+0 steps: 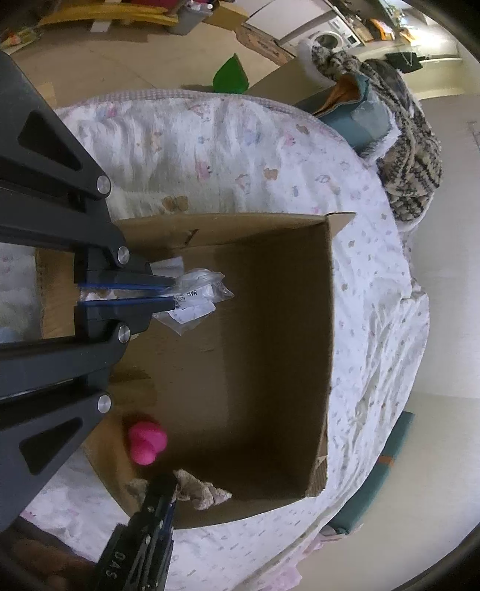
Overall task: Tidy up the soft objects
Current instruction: 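Open both tools to drop the scrunchie and plastic bag into the box, then move both tools back toward the blue scrunchie and tan tube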
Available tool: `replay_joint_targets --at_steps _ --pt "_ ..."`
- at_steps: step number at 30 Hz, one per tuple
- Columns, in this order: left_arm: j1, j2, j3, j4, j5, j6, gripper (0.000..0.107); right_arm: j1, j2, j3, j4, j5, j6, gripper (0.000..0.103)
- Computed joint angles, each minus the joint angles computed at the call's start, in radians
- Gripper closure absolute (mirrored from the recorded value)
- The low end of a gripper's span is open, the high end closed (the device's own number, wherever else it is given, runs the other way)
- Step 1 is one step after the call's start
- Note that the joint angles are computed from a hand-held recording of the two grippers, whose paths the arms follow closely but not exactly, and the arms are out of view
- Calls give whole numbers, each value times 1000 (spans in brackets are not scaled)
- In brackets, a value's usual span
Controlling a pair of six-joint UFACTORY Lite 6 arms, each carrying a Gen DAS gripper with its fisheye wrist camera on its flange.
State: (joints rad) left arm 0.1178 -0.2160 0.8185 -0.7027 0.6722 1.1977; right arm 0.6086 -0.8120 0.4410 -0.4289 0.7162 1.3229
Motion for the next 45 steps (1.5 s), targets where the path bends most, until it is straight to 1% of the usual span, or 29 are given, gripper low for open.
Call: replay_joint_targets --at_steps 4,9,15,24,27,28,29,30,31,32,33,35,40,42,45 --pt "-5 -15 -19 5 -1 -1 103 -1 41 7 19 -16 -21 84" --pt "-12 -31 -32 7 -4 3 103 -9 51 7 33 -29 -33 84" --pt "-15 -41 -39 8 -8 8 102 -38 35 -4 66 -40 -72 84" --pt "-25 -82 -57 11 0 12 98 -40 -3 -15 64 -42 -63 81" --pt "-27 -91 -61 10 2 12 89 -52 -9 -19 81 -45 -77 77" --pt "-26 -97 -64 8 0 14 83 -56 -10 -21 86 -47 -82 76" --pt "-26 -101 -66 6 -1 15 76 -59 -10 -20 90 -46 -84 72" --pt "-26 -105 -67 6 -1 13 71 -61 -9 -19 91 -44 -83 64" --pt "-25 -108 -67 8 0 9 57 -63 -13 -20 92 -43 -81 55" --pt "-23 -111 -66 6 1 5 42 -70 -14 -18 92 -46 -82 37" --pt "-17 -119 -69 -3 -1 8 39 -64 -26 -21 75 -39 -55 33" --pt "-4 -129 -68 -25 8 25 38 -68 -31 -19 74 -36 -57 33" --pt "11 -154 -66 -7 9 6 38 -55 -48 -14 54 -11 -31 33" --pt "30 -171 -65 -9 22 8 38 -30 -66 -13 30 17 4 33" --pt "83 -198 -60 -35 66 46 38 22 -82 -4 -7 66 64 33"
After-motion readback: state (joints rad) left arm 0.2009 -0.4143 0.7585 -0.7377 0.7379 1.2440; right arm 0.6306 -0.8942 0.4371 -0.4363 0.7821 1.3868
